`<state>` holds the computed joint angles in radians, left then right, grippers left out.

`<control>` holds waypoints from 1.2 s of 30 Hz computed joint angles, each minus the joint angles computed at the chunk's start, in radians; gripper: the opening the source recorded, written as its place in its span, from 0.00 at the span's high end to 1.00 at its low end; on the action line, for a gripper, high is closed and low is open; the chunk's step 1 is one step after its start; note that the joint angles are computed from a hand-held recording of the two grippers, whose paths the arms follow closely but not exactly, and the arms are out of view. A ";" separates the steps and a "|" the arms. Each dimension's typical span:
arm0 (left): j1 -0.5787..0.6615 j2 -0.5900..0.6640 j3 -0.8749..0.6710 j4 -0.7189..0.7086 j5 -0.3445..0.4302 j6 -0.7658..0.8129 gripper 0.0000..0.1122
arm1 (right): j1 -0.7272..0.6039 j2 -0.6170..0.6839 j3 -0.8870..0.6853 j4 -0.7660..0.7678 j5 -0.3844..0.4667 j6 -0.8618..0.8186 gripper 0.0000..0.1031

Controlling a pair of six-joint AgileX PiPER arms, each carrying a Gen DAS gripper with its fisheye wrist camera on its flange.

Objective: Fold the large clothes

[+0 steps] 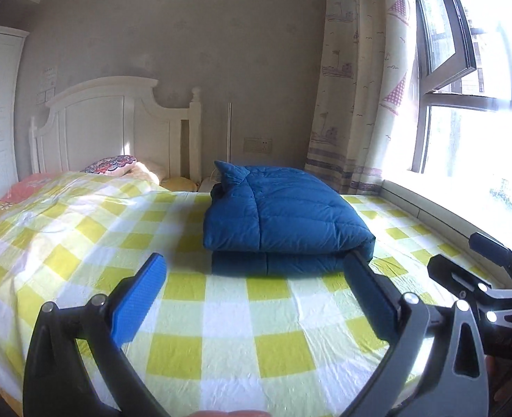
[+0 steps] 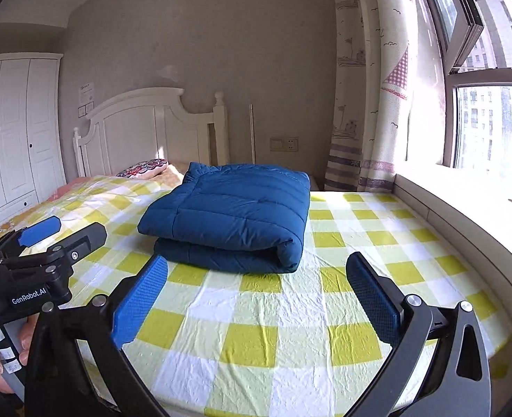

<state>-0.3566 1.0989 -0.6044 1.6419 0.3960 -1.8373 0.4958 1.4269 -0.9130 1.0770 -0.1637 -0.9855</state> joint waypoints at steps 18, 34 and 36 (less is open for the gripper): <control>-0.056 -0.038 0.127 0.034 0.166 -0.125 0.10 | 0.158 -0.036 0.208 -0.168 -0.283 0.231 0.04; -0.153 -0.038 0.132 0.005 0.239 -0.084 0.10 | 0.141 -0.071 0.266 -0.220 -0.294 0.326 0.04; -0.159 -0.039 0.133 0.000 0.243 -0.084 0.10 | 0.144 -0.074 0.270 -0.221 -0.298 0.328 0.04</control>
